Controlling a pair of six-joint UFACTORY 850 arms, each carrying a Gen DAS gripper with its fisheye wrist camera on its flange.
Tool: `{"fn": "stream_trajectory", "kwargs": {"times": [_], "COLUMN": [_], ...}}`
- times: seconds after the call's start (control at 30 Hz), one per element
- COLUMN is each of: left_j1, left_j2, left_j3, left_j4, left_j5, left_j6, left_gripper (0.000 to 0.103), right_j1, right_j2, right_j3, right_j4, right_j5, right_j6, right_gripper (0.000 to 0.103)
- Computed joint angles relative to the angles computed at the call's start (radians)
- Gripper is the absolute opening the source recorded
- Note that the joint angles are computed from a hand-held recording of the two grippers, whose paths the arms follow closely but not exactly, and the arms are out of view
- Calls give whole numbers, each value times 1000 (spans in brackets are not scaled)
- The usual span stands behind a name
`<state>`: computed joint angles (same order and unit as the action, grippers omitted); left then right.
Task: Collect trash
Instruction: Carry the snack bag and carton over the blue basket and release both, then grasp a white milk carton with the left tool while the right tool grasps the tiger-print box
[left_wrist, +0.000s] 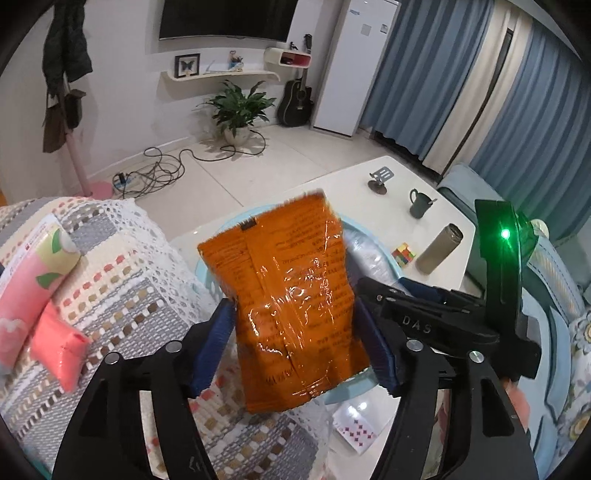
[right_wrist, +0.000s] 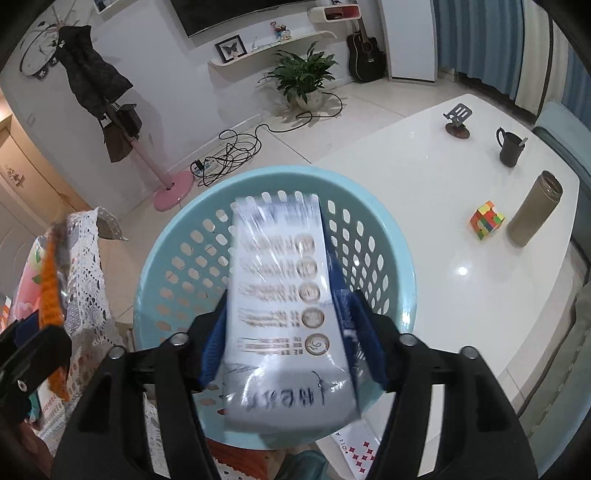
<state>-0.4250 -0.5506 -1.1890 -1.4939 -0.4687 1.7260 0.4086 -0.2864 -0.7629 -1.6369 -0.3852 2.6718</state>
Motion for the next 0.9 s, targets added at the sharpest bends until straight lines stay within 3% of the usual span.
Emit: {"fn": "stream_trajectory", "kwargs": {"times": [0.3,0.43,0.67,0.9], "left_j1": [31,41,73,150], "left_j2": [26,50,101,191], "left_j3": [33,59,106,197], "left_j4": [-15,-40,-84,-203], "left_j5": [-33,-53,-86,-140], "left_j6": [13,39,83,201], "left_gripper": [76,85,85,85], "right_j1": [17,40,96,182], "right_j2": [34,52,88,110], "right_j3": [24,21,3,-55], "right_j4": [-6,44,155,226], "right_j5": [-5,-19,-76,-176], "right_j6": [22,-26,-141,-262], "right_gripper": [69,69,69,69]}}
